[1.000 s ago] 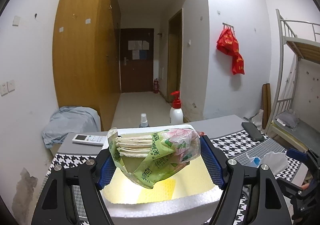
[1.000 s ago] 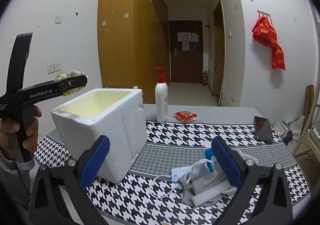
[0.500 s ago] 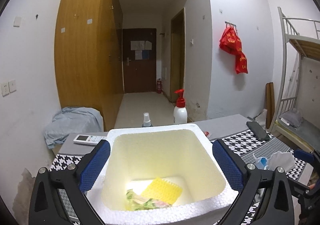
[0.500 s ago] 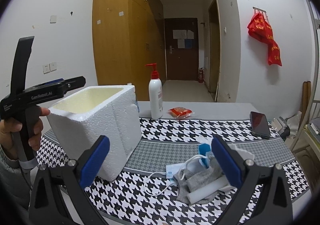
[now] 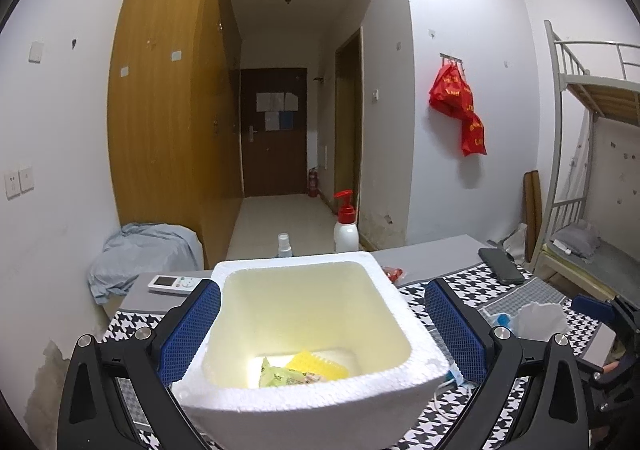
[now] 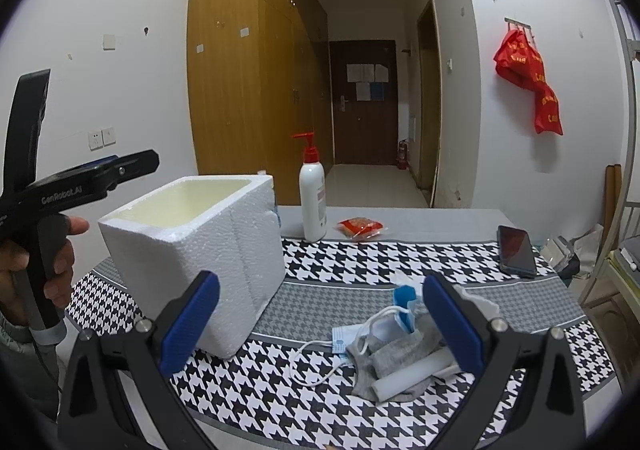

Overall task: Organize soft objects
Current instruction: 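Withdraw both tools from the box toward the grey cloth and tissue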

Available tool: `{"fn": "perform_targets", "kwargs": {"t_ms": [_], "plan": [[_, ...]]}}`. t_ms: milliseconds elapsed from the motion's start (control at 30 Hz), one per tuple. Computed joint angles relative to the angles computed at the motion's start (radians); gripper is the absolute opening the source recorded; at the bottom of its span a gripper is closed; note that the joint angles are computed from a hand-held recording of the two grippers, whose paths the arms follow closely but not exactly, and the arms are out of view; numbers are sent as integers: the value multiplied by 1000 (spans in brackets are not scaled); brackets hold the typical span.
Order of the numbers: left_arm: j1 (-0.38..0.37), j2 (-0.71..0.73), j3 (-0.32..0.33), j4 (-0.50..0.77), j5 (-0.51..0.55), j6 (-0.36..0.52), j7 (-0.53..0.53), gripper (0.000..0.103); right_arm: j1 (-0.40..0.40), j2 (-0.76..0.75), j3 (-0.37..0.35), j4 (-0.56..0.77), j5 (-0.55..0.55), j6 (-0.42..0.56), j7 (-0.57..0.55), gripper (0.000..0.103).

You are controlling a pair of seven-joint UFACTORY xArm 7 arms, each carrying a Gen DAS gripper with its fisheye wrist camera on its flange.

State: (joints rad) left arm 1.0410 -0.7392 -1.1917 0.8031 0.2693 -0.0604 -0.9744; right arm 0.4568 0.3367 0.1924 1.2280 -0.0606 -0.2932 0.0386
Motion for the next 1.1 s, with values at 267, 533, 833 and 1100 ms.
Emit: {"fn": "perform_targets", "kwargs": {"t_ms": [267,533,833,1100], "plan": [[-80,-43,48,-39,-10,-6,-6,102,-10,-43,6,-52,-5,-27,4,103],[-168,-79,103,-82,-21,-14,-13,102,-8,-90,2,-111,0,-65,4,103],[-235,-109,124,-119,-28,-3,-39,102,-13,-144,4,-185,-1,-114,9,103],[-259,-140,102,-139,-25,9,-79,102,21,-183,-15,-245,86,-160,-59,103]]}}
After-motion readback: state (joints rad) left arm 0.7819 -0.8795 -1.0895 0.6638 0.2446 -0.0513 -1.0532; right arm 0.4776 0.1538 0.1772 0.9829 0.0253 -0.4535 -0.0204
